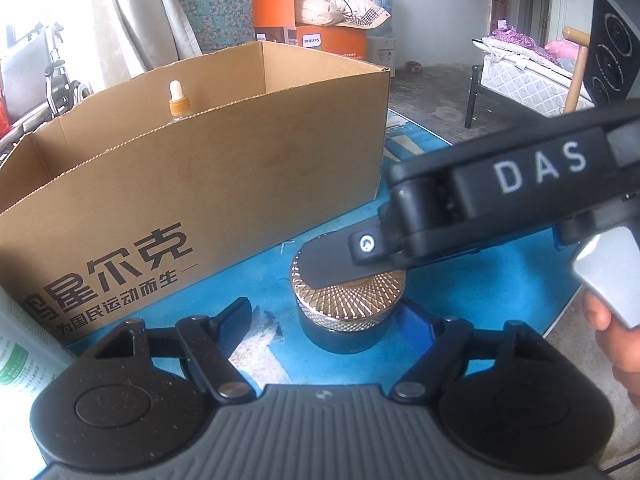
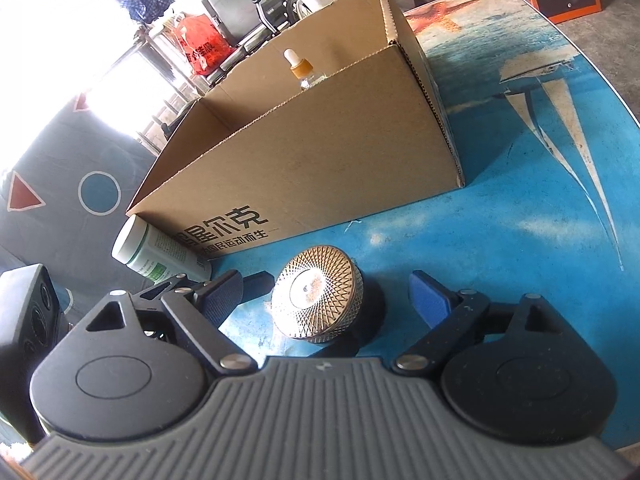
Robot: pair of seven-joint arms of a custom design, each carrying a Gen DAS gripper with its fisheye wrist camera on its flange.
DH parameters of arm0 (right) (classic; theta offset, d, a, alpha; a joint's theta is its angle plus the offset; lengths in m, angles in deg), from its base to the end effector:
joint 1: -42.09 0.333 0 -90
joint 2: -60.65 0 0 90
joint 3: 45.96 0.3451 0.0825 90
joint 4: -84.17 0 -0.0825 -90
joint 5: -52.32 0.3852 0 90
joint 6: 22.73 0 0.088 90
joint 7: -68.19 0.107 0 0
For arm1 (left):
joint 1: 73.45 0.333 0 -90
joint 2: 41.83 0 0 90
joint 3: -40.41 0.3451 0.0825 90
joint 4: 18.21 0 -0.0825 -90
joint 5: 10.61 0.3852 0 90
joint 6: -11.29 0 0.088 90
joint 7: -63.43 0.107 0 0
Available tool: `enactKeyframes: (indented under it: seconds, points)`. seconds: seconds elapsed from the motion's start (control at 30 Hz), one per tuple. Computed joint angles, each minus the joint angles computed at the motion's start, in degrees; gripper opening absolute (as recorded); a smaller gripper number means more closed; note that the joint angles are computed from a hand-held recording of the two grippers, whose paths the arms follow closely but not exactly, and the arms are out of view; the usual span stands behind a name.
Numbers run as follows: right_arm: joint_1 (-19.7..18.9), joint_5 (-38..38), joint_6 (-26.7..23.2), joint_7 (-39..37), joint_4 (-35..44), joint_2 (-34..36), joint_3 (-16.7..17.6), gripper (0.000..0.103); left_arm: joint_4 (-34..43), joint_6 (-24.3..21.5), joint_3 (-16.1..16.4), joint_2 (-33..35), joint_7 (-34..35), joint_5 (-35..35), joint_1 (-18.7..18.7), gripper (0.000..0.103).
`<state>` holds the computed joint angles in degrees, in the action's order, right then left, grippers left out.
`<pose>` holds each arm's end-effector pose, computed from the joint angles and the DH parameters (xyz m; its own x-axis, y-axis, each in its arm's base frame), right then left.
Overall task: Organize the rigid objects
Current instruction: 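Position the right gripper around the gold-lidded jar and close on it, then lift the gold jar and carry it over the box with the right gripper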
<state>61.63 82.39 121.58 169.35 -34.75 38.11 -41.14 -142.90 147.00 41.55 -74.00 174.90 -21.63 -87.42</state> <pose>0.4305 0.2001 0.7143 0.1541 -0.7956 -0.5858 -0.8039 0.2437 -0.5425 0.4018 -0.0909 0.7169 -0.4692 -0.8812 -0.0577 -0.6131 0.3721 -0.6969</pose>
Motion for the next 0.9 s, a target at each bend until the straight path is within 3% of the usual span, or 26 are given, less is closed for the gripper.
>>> enactKeyframes:
  seconds: [0.13,0.23,0.63,0.9]
  points:
    - [0.1,1.2,-0.6,0.8,-0.3,0.1,-0.4,0.054,0.3,-0.1,0.7,0.4,0.9,-1.7,-0.9,0.060]
    - [0.7,3.2,0.0,0.1,-0.9,-0.1,-1.0,0.048,0.3,0.1,0.3,0.5,0.4,-1.8,-0.5,0.056]
    - [-0.5,-1.3,-0.3,1.7,2.1,-1.2,0.6,0.045,2.0,1.2,0.1,-1.3,-0.3,-1.1,-0.4,0.056]
    - [-0.3,-6.3,-0.4,-4.9,15.7,4.0,0.4,0.047,12.8,4.9,-0.8,3.9,-2.6,1.8,0.7,0.056]
